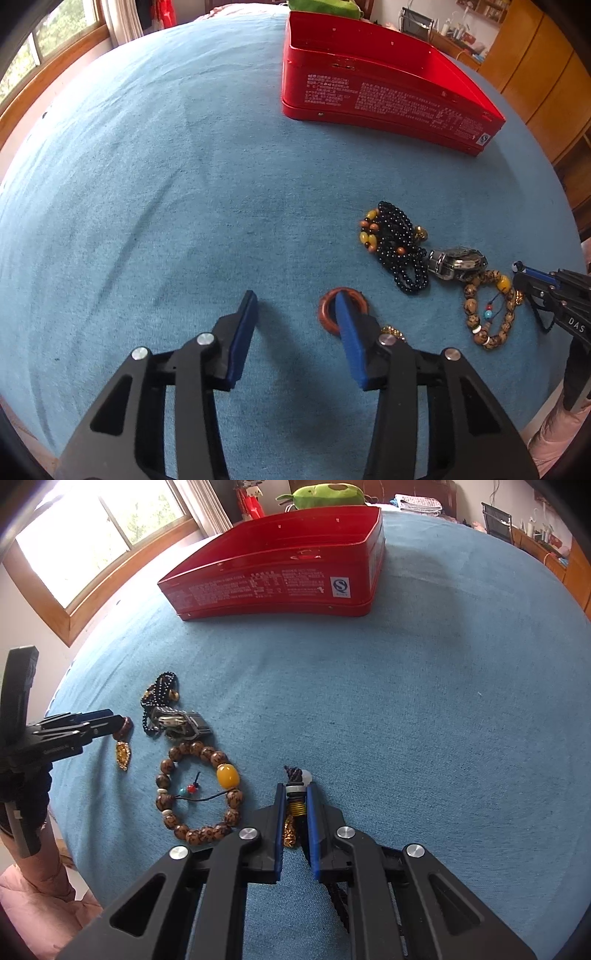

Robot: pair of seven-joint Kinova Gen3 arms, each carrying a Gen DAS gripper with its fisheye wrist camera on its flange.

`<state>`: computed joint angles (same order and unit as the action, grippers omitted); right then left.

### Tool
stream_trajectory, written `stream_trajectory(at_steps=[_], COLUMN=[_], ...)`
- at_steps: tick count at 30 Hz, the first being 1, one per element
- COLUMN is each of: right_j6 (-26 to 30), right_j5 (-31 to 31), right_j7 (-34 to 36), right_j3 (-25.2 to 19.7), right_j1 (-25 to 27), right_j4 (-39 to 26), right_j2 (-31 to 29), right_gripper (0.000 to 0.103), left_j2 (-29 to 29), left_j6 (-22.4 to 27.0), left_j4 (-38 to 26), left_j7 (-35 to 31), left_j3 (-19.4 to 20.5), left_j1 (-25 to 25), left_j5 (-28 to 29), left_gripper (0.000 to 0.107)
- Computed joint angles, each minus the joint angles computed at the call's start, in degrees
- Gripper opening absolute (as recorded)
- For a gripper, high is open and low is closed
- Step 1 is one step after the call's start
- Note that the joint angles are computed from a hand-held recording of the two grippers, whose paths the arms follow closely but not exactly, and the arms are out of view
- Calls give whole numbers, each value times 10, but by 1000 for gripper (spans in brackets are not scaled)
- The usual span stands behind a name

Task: Organize jewelry
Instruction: 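Grasp the red-brown ring with the left tool while the right tool grasps the gold-tassel cord, then carry the ring and cord into the red tin and open both tools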

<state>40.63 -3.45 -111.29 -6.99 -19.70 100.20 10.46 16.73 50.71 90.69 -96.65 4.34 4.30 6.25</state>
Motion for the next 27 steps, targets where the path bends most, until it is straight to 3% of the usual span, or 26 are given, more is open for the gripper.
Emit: stream_trajectory(at_steps=[6, 11, 12, 14, 18, 27], right_j6=[4, 8, 8, 8, 6, -21], right_j5=[3, 10, 11, 10, 8, -11], right_j7=[-1, -8, -10, -9, -9, -2], right_j3=[1, 1, 1, 1, 0, 1], right_j1=[-2, -6, -7, -6, -6, 7], right_j4=[-3, -8, -9, -9, -7, 8], right_j2=[1, 4, 4, 4, 4, -11], right_gripper=[11, 11, 11, 11, 11, 11], left_j2=[8, 4, 6, 9, 9, -14], left_j6=[20, 13, 10, 11, 7, -4], left_j4=[-12, -6, -8, -10, -11, 10], left_j7=[-29, -20, -15, -23, -16, -69], left_j3=[7, 3, 3, 11, 7, 10], left_j1=[-18, 4, 11, 9, 17, -42], left_j5=[28, 5, -2, 3, -2, 87], left_gripper=[33, 31, 28, 11, 11, 6])
